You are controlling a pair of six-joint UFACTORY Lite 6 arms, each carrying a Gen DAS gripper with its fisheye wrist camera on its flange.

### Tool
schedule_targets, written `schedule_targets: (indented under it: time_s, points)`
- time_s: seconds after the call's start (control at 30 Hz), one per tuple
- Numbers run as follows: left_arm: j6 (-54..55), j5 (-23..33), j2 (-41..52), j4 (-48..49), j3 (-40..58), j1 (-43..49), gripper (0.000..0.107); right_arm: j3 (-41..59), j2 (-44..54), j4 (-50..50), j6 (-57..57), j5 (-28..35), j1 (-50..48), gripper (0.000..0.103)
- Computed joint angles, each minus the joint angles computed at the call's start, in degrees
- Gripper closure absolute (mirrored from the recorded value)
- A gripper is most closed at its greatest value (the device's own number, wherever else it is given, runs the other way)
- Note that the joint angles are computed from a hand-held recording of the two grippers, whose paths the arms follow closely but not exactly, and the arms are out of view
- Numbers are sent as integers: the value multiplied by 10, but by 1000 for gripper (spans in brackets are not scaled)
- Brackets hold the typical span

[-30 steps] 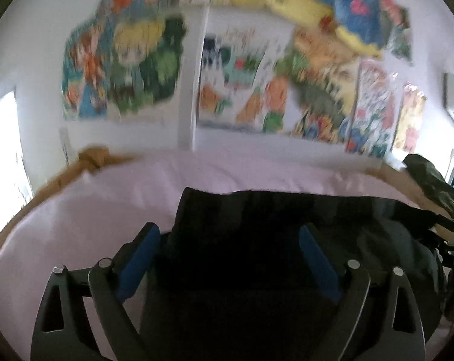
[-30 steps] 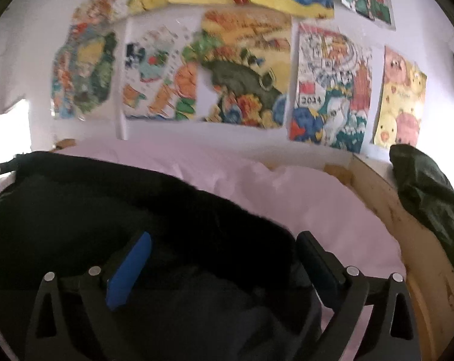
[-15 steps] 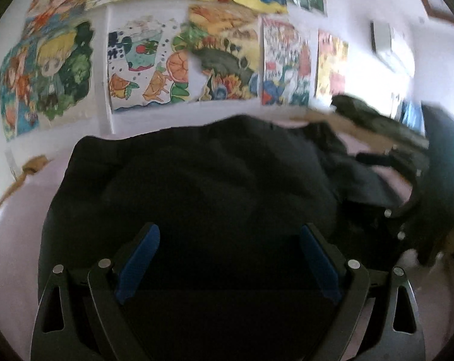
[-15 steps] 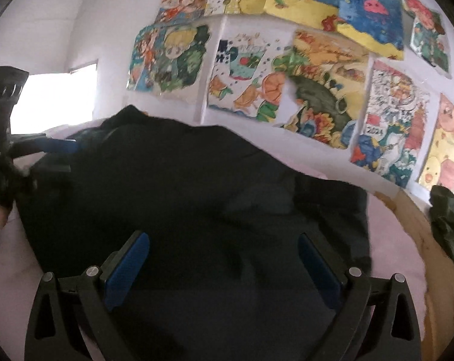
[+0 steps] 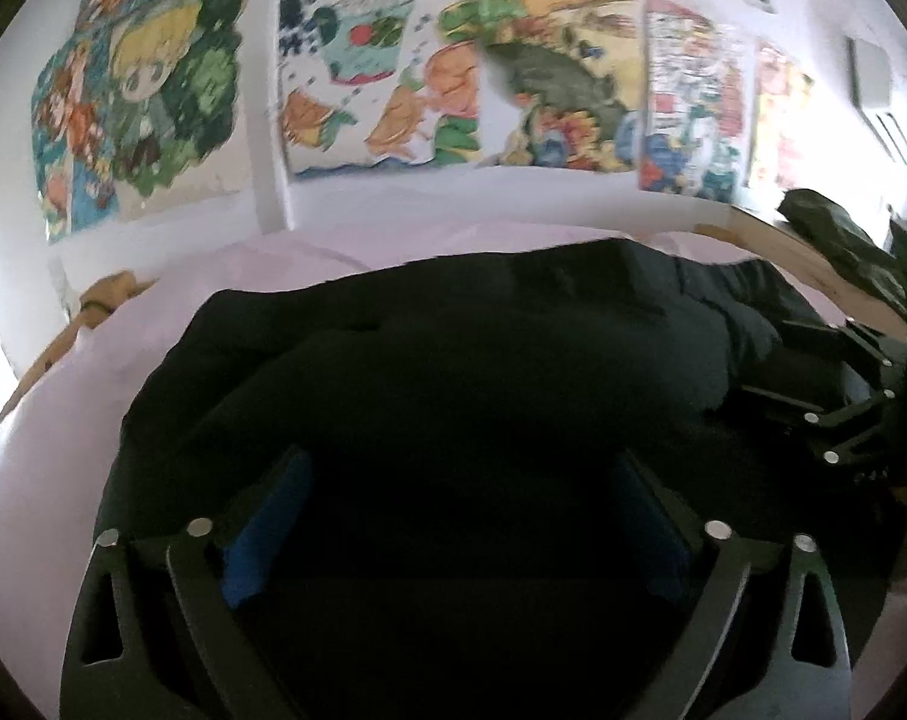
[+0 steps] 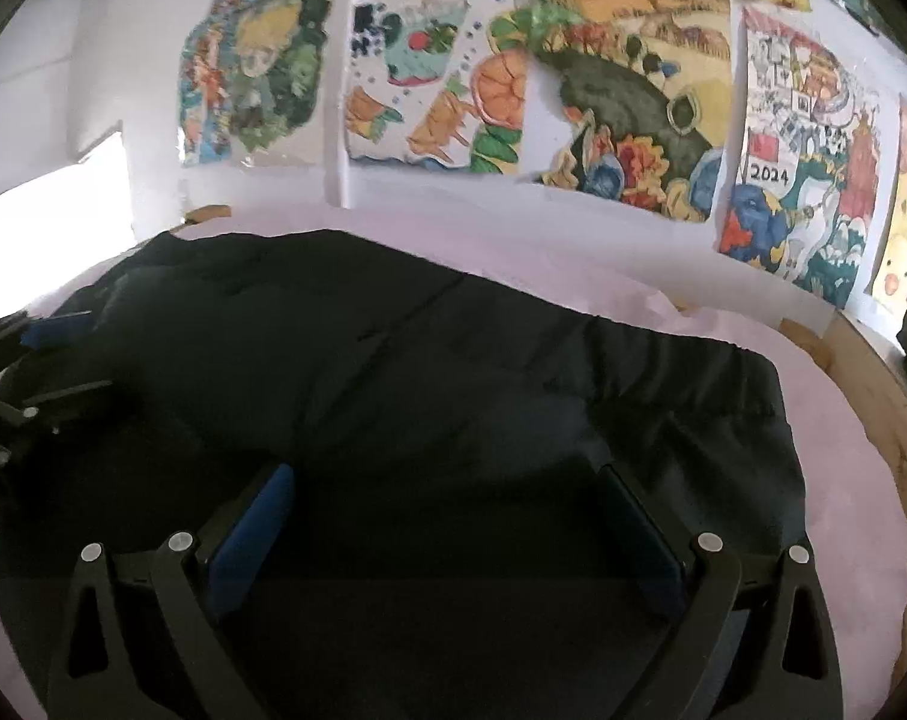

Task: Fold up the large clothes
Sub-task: 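Press both tools onto the folded jacket to flatten it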

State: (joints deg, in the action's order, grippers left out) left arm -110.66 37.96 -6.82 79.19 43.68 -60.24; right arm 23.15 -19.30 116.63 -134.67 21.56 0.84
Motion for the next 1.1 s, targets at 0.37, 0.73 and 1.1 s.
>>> schedule_targets:
  time_s: [0.37,0.73,1.1]
  points:
    - [25,-103,-5,-12,10,147,6,131,195,47,-31,42,-42,1]
    - [-35,-241,-16,37,-38,272,5,204,308,-34,51,89,-104,0]
    - [-122,-236,-14,117,-55,267,5,233,366,-104,122,160,-148,0]
